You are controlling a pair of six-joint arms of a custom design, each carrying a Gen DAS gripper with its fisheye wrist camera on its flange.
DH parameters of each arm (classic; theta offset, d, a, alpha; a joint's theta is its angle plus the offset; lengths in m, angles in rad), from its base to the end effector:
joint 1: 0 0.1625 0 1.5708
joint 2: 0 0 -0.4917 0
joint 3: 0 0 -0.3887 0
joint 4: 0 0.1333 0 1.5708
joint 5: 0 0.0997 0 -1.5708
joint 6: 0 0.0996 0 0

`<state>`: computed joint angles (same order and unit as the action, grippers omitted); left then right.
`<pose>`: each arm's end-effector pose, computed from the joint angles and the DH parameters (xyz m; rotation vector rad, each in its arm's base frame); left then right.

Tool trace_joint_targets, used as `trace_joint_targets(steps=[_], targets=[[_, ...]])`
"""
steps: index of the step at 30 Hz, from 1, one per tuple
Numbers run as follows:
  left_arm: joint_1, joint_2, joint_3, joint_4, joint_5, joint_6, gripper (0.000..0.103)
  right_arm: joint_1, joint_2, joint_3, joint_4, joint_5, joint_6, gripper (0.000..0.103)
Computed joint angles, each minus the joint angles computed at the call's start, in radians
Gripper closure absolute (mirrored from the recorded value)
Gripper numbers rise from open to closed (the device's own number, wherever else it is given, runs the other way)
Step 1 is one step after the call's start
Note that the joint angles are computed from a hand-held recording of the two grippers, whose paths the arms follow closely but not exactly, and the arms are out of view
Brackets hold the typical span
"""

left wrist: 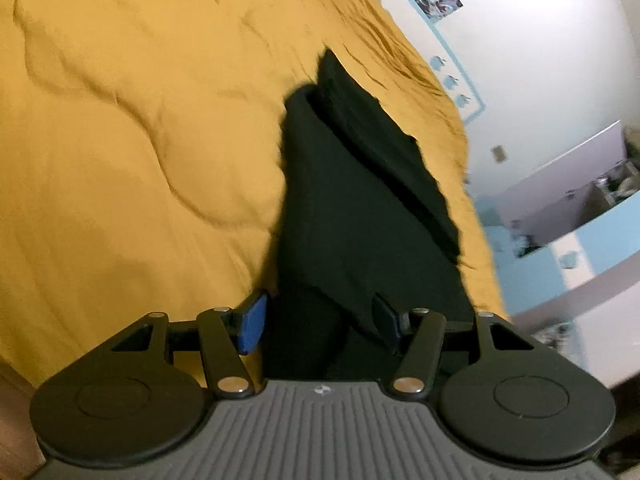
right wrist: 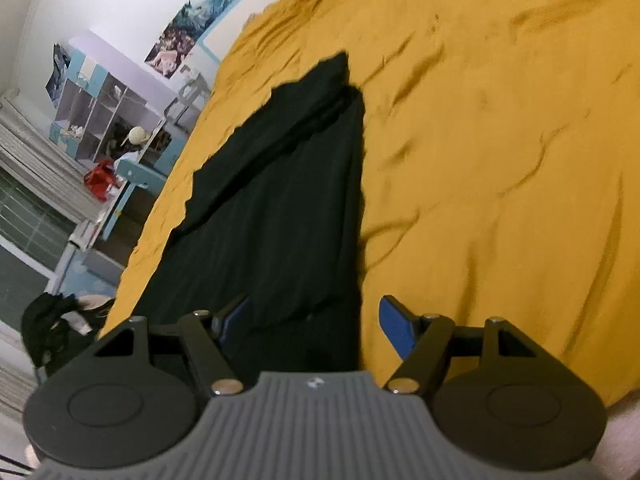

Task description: Fold small clothes

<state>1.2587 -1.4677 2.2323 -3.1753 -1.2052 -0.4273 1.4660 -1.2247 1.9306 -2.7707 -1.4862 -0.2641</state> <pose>0.0174 -0.4962 0.3947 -0.3924 2.7852 -1.3543 0.0784 -0.6090 0.3328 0.2738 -3.0226 0.7758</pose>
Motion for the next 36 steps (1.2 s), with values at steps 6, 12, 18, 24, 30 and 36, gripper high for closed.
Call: trace_joint_targets(steps=[6, 12, 18, 24, 30, 36], targets=[[0.024, 0.046, -0.014, -0.020, -0.051, 0.012, 0.027, -0.006, 0.035, -0.021, 0.020, 0.017, 0.027, 0.036], [0.045, 0.070, -0.027, -0.040, -0.131, 0.020, 0.024, -0.020, 0.022, -0.015, 0.076, 0.095, 0.009, 0.036], [0.050, 0.086, 0.008, -0.113, -0.104, -0.070, 0.088, -0.015, 0.031, 0.015, -0.026, 0.048, 0.072, 0.081], [0.024, 0.093, 0.026, -0.175, -0.091, -0.065, 0.091, -0.024, 0.019, 0.019, -0.022, 0.086, 0.106, 0.094], [0.033, 0.110, -0.007, -0.152, -0.116, -0.058, 0.091, -0.012, 0.038, -0.029, 0.076, 0.078, 0.105, 0.077], [0.028, 0.137, 0.017, -0.271, -0.112, -0.091, 0.093, -0.034, 0.041, -0.030, 0.070, 0.139, 0.142, 0.097]])
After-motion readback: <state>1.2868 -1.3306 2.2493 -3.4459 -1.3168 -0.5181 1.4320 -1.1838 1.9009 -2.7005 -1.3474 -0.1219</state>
